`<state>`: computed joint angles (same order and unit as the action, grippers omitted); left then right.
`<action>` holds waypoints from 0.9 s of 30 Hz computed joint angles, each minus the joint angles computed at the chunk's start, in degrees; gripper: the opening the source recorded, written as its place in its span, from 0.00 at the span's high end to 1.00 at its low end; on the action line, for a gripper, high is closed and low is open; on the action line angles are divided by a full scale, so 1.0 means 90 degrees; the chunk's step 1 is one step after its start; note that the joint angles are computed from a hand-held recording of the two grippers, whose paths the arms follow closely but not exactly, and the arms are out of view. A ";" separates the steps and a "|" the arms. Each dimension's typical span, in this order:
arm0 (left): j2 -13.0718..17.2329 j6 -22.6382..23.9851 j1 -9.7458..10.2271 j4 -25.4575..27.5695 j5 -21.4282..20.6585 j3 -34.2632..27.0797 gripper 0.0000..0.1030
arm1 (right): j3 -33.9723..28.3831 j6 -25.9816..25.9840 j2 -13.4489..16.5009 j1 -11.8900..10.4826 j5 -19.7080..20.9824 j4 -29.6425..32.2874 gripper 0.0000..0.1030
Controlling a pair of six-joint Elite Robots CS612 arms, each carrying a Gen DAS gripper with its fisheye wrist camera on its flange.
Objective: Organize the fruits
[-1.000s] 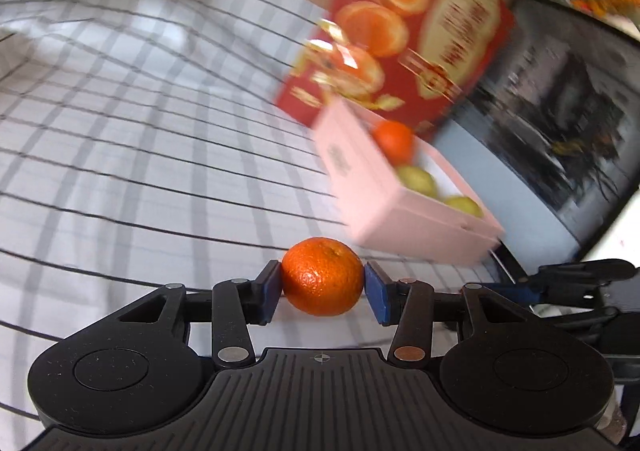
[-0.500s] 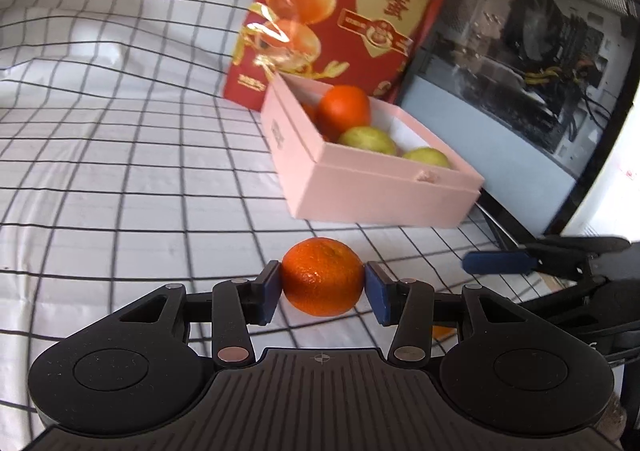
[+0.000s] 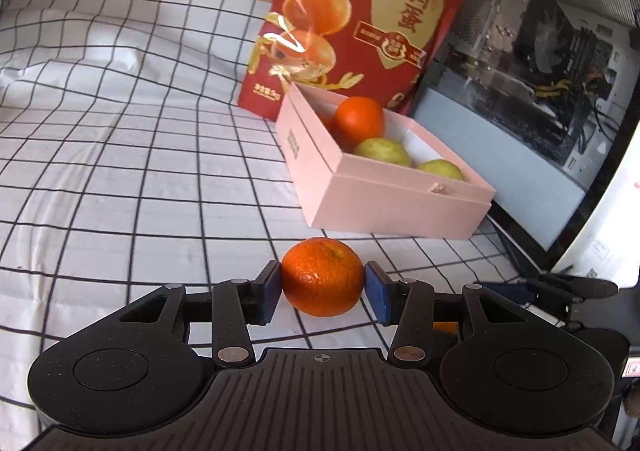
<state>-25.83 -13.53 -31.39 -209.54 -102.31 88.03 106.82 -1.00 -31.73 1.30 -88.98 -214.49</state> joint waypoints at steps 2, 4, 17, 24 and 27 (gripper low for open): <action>0.0010 0.0092 -0.0031 0.0056 0.0055 -0.0010 0.51 | -0.0002 0.0030 0.0035 -0.0052 0.0122 -0.0089 0.11; -0.0007 0.0191 -0.0071 0.0054 0.0188 0.0011 0.51 | -0.0012 -0.0063 0.0008 -0.0095 0.0314 0.0034 0.07; -0.0149 0.0849 -0.0351 0.0402 0.1100 0.0179 0.51 | -0.0057 -0.0404 -0.0016 -0.0182 0.0717 0.0248 0.00; -0.0187 0.0810 -0.0308 0.0350 0.0923 0.0243 0.51 | -0.0052 -0.0437 -0.0007 -0.0145 0.0617 0.0222 0.00; -0.0211 0.0840 -0.0263 0.0172 0.0726 0.0318 0.51 | -0.0053 -0.0438 -0.0007 -0.0148 0.0621 0.0221 0.00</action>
<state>-27.73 -5.97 -33.76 -207.99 -95.77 90.89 106.34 -4.94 -31.79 -0.03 -83.40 -212.50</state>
